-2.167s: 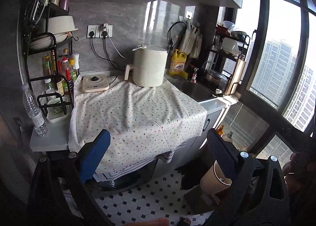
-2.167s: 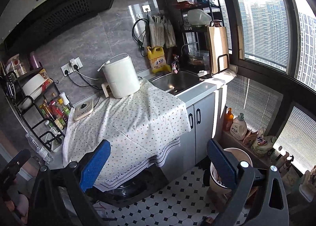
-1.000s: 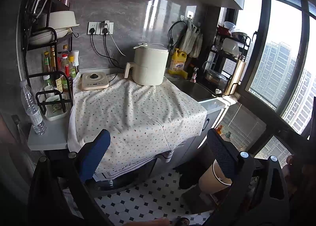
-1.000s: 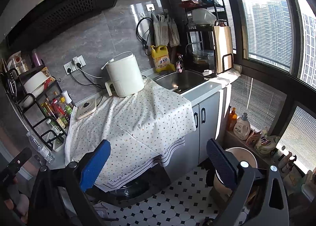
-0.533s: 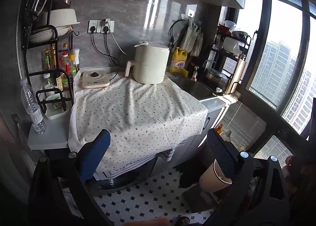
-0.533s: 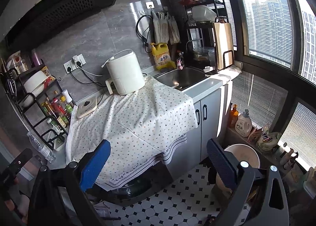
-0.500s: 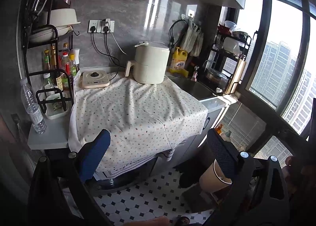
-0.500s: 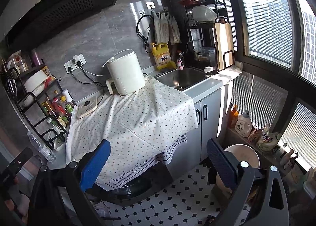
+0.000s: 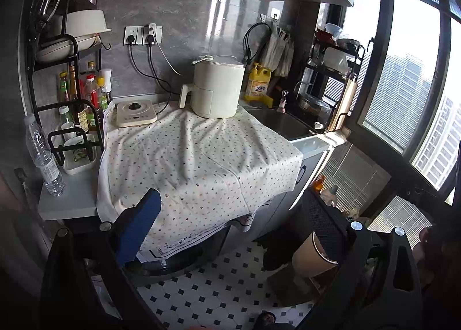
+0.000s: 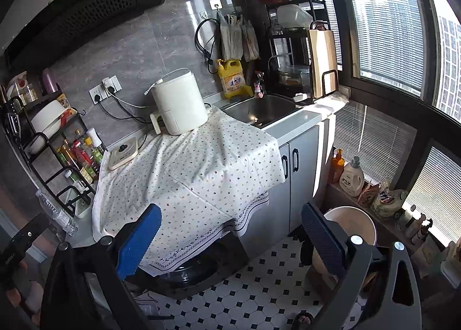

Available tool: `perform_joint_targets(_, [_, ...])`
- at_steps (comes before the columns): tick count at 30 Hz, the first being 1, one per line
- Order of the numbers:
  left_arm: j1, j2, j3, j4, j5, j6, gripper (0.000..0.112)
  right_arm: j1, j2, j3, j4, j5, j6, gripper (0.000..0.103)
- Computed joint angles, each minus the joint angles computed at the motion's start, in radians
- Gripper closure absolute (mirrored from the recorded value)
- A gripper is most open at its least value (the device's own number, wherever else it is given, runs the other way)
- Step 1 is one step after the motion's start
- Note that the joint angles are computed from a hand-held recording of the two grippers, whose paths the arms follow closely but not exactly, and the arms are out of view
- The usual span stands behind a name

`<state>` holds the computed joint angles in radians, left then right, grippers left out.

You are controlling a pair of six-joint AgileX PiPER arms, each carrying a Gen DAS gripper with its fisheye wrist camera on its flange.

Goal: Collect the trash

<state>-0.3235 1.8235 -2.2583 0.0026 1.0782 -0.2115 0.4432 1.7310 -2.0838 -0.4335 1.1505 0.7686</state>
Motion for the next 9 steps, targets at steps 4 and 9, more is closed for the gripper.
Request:
perform_joint_targets(4, [0.010, 0.031, -0.045, -0.029, 0.022, 0.022, 0.015, -0.004, -0.005, 0.013, -0.005, 0.004, 0.011, 0.008])
perform_joint_targets(9, [0.026, 0.074, -0.103, -0.056, 0.045, 0.047, 0.015, -0.009, 0.028, -0.034, -0.003, 0.026, 0.004, 0.008])
